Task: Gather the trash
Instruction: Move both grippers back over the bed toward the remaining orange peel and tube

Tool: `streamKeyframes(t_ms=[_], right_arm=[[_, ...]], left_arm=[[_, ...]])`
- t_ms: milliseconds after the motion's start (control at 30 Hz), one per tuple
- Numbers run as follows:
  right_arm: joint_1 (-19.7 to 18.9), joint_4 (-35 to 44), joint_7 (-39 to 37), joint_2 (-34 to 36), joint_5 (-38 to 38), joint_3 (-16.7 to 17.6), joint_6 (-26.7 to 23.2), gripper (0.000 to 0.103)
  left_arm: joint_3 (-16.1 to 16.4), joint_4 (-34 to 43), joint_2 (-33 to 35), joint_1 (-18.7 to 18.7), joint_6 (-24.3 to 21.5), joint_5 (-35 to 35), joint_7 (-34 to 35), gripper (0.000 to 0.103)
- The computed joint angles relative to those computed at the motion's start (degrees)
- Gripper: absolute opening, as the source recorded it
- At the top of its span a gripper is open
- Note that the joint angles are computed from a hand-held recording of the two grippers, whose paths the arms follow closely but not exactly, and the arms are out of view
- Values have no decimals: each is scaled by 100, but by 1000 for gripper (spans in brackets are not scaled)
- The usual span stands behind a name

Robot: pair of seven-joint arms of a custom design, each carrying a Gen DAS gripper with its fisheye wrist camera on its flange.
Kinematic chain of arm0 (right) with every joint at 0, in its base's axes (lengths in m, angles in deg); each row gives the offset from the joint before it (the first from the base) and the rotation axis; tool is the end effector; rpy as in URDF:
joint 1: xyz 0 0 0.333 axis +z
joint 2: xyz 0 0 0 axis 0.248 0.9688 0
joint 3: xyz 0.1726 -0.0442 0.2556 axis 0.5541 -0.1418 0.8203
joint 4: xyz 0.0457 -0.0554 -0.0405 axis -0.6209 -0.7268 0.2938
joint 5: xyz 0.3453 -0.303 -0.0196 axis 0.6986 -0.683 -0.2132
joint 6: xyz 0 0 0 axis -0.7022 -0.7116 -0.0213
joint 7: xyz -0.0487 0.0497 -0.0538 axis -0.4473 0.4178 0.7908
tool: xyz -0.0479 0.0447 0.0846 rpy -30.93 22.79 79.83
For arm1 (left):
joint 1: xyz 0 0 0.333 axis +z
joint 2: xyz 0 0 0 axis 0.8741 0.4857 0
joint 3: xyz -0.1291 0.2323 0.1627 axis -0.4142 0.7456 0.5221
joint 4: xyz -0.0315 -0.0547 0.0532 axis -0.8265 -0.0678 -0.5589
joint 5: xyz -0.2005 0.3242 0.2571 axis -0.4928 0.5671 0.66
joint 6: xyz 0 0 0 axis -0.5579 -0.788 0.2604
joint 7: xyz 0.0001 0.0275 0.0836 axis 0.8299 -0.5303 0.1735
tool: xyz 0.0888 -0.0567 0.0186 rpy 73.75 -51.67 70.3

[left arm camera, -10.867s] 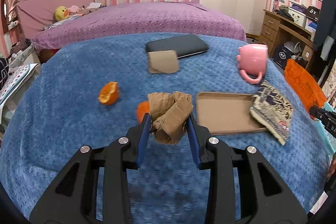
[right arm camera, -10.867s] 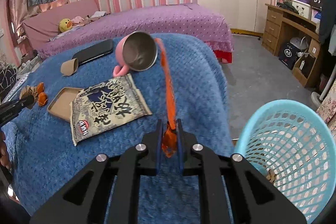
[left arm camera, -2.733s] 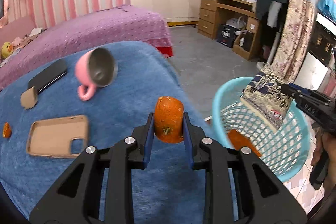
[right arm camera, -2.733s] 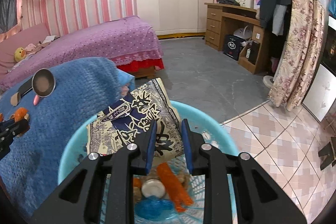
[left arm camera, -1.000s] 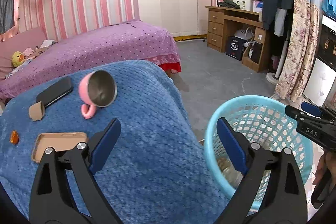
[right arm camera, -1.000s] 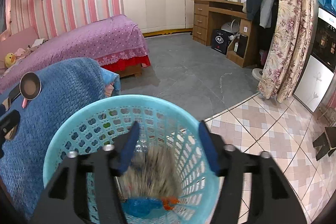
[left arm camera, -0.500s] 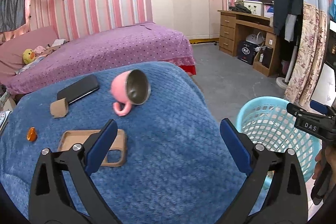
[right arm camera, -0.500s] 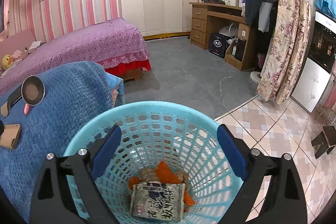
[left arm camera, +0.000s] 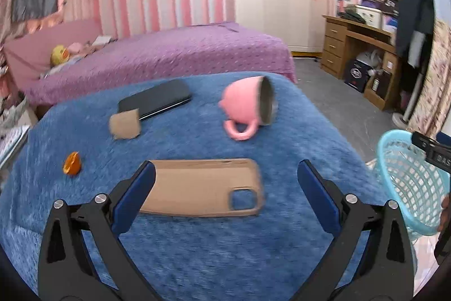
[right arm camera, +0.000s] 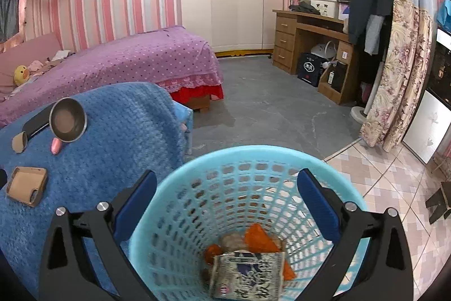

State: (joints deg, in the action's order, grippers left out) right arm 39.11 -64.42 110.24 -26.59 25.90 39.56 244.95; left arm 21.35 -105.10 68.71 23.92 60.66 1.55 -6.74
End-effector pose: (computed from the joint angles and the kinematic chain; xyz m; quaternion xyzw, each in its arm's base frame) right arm 0.5178 0.2359 0.3092 -0.6819 0.5663 -0.2803 0.3685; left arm 0.3927 -0.4871 0.3129 -0.7315 0.4898 -0.2454 0.4060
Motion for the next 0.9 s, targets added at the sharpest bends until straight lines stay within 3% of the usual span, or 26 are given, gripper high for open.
streamKeyframes(t_ms=[133, 367, 500, 767, 900], right_arm=[[229, 187, -324, 118, 441, 43, 104, 98], [383, 343, -117, 291, 367, 222, 164, 98], [659, 563, -485, 454, 646, 244, 183, 98], [1183, 1192, -1524, 769, 1601, 215, 29, 98], [1422, 1673, -2337, 982, 2342, 192, -204, 98]], left_arm=[[4, -505, -410, 146, -46, -288, -59, 97], [-114, -1477, -1259, 483, -8, -767, -319, 97], [-188, -2090, -1799, 655, -25, -1093, -344, 97], [-113, -3085, -2618, 1056, 579, -1598, -158, 96], [-20, -3315, -2754, 1323, 1200, -1507, -88, 86]])
